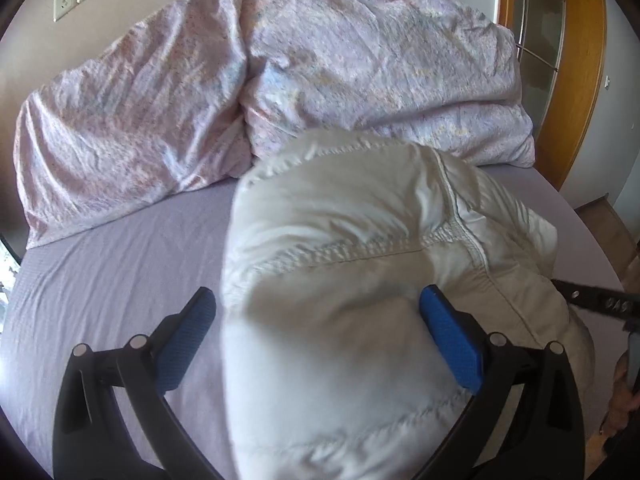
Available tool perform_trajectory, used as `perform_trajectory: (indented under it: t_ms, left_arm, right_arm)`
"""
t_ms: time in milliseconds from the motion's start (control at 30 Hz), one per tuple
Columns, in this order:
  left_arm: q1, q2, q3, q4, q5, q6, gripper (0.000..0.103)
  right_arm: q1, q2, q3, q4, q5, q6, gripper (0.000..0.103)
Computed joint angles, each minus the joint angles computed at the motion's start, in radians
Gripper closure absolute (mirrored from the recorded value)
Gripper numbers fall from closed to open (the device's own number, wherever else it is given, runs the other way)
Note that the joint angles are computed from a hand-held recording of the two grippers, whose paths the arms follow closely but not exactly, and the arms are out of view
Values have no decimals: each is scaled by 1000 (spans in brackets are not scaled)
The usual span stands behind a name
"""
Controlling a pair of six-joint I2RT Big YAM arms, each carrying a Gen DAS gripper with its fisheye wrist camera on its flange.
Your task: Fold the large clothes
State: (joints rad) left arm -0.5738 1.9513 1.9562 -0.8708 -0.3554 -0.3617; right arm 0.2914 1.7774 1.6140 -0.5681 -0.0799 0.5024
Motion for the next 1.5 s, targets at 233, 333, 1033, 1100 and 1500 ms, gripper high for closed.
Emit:
perform_trajectory:
  t_ms: [233, 333, 1033, 1100, 1500]
  left_arm:
    - [41, -45, -19, -44, 31, -13, 2]
    - [55, -45, -12, -74, 60, -12, 2]
    - [83, -43, -5, -101, 159, 21, 2]
    - [88, -40, -1, -102, 176, 22, 2]
    - [139, -12, 36, -126, 328, 29, 2]
  right_arm:
    - [-76, -23, -28, 45, -242, 64, 6]
    - [-98, 14, 6, 33, -367, 111, 4]
    - [-93, 193, 172, -55, -618, 236, 1]
    - [-86, 194, 164, -25, -628, 255, 1]
    - [-58, 136, 66, 82, -568, 212, 31]
